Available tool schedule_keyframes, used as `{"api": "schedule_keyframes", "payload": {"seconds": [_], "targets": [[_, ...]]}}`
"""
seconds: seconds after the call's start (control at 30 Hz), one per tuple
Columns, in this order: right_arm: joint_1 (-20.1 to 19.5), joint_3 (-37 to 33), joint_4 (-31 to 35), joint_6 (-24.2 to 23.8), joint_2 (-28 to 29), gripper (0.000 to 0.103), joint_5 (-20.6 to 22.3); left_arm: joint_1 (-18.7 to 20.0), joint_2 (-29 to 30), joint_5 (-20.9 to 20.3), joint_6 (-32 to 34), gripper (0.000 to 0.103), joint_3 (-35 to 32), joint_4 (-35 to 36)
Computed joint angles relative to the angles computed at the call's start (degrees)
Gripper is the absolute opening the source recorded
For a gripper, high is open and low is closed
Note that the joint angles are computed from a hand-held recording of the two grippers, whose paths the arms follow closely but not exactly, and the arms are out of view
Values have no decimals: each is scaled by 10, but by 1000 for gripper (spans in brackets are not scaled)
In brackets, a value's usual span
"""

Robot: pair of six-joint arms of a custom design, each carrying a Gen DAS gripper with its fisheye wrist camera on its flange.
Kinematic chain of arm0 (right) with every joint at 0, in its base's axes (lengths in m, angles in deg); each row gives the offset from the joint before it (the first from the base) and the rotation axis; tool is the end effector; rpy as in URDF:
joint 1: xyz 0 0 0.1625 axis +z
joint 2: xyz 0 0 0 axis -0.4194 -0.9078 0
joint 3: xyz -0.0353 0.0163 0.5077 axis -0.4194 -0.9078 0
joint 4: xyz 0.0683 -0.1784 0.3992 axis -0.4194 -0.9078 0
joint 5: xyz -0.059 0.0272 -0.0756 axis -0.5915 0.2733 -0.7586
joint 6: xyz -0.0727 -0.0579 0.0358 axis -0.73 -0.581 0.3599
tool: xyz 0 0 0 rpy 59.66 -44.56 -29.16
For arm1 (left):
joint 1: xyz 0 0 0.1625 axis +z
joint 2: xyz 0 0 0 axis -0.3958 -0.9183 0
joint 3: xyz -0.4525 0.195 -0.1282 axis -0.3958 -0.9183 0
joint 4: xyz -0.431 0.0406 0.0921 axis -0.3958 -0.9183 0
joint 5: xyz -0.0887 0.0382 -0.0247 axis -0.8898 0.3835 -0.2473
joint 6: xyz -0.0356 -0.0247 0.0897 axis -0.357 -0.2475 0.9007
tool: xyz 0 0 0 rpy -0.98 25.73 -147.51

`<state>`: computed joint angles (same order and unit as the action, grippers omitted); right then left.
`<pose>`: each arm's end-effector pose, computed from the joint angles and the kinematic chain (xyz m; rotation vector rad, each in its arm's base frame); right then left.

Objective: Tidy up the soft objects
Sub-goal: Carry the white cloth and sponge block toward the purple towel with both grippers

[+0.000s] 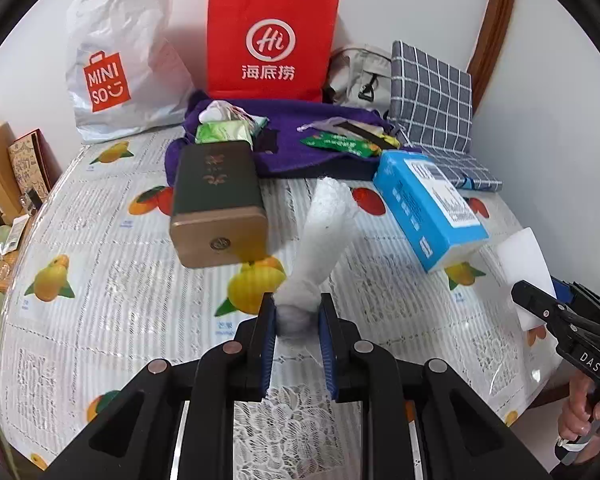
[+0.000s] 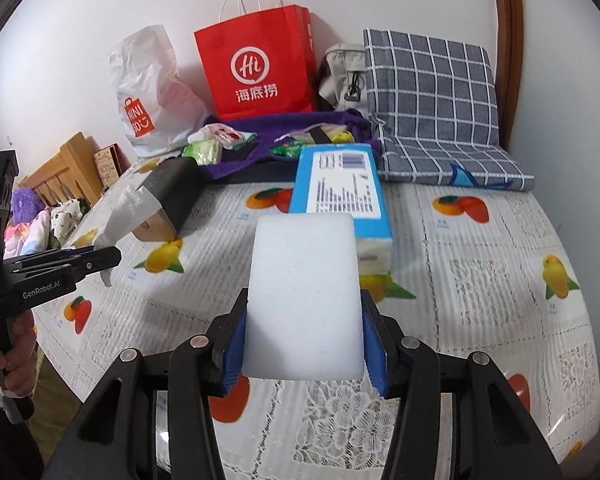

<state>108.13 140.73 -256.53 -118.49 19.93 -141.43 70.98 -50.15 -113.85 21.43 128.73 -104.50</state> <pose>0.0314 -0.6161 0.3024 0.4194 -2.4152 0.8513 -0.3199 -0.6528 0.0235 0.4762 2.4180 -0.7048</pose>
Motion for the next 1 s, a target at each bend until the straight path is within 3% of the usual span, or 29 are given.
{"api": "schedule_keyframes", "payload": {"seconds": [0.53, 1.0], "targets": [[27, -40, 5, -8, 9, 50, -14, 19, -27, 14, -13, 19, -9, -8], [47, -106, 27, -7, 37, 50, -24, 30, -22, 35, 22, 19, -59, 0]]}}
